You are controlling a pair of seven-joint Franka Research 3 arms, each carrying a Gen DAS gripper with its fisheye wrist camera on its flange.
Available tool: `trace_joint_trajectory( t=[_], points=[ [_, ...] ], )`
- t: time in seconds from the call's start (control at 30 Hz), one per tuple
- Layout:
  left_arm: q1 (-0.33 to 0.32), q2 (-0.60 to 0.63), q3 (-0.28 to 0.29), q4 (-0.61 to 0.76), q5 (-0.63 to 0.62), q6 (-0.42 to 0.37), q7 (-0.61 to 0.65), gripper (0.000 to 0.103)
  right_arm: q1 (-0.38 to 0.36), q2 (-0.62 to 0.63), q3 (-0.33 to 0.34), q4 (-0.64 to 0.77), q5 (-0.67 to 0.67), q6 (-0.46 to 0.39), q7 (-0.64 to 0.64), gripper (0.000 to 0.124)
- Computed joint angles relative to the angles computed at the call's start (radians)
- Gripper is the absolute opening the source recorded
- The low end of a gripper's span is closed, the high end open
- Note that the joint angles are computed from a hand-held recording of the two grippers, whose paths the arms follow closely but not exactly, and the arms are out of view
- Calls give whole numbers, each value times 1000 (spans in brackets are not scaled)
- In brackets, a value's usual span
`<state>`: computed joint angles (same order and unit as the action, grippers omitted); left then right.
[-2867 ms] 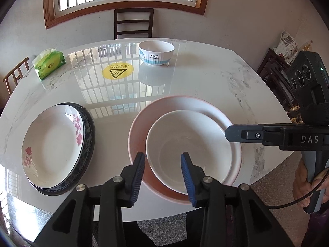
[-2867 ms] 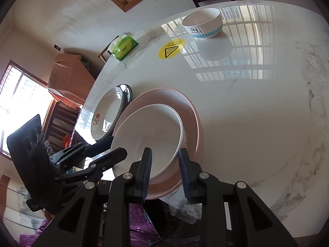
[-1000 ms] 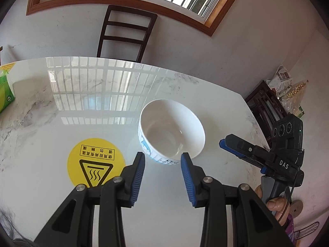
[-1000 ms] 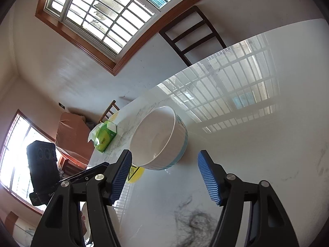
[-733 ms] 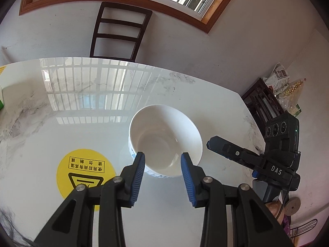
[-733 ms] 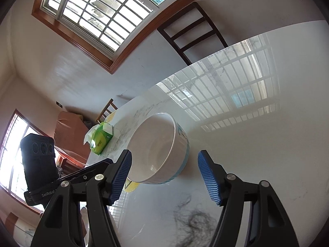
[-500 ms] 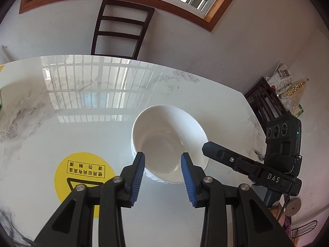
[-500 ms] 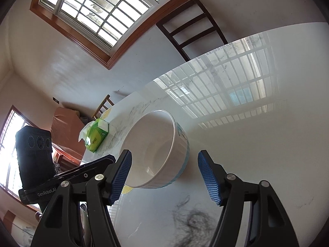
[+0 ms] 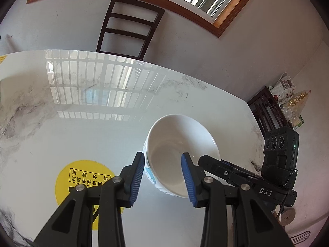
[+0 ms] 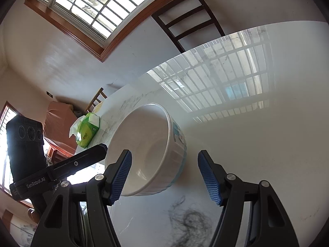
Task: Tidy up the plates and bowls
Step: 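Grip the Dog bowl rim with the left tool and lift it, then carry the Dog bowl into the Rabbit bowl and open the left tool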
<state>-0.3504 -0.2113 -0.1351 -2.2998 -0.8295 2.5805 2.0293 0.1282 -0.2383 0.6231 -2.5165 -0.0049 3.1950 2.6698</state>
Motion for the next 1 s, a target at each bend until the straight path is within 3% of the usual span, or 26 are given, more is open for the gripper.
trace_joint_trajectory(
  t=[0.13,0.2,0.27,0.33,0.47,0.53,0.63,0.67,0.77,0.9,1.0],
  points=[
    [13,36,-14,14,49,-20,-58,38,25,16,-28,5,-1,-4,-12,60],
    [10,52,-11,17,1,-15,-43,38,19,17,-24,9,-9,-16,-9,50],
    [15,68,-17,21,-14,-15,-44,36,62,33,-67,9,-5,-10,-25,44],
    [24,72,-37,7,26,14,-89,27,139,50,-140,4,29,19,-65,39],
    [25,35,-66,-47,176,107,-200,15,68,27,-68,16,-7,-17,-66,34],
    [9,3,-50,-71,188,107,-213,15,127,21,-121,8,15,-18,-85,29],
    [-9,-68,-40,-115,243,115,-272,15,316,18,-281,-17,124,22,-165,27],
    [-15,-96,-34,-130,260,113,-293,15,347,10,-301,-25,153,30,-178,27],
    [-31,-192,-28,-184,326,103,-368,15,298,-35,-221,-34,181,13,-169,25],
    [-66,-337,-3,-251,393,39,-443,15,360,-100,-225,-59,247,9,-169,25],
    [-108,-465,30,-307,420,-18,-490,15,361,-173,-178,-72,272,-31,-140,25]
  ],
)
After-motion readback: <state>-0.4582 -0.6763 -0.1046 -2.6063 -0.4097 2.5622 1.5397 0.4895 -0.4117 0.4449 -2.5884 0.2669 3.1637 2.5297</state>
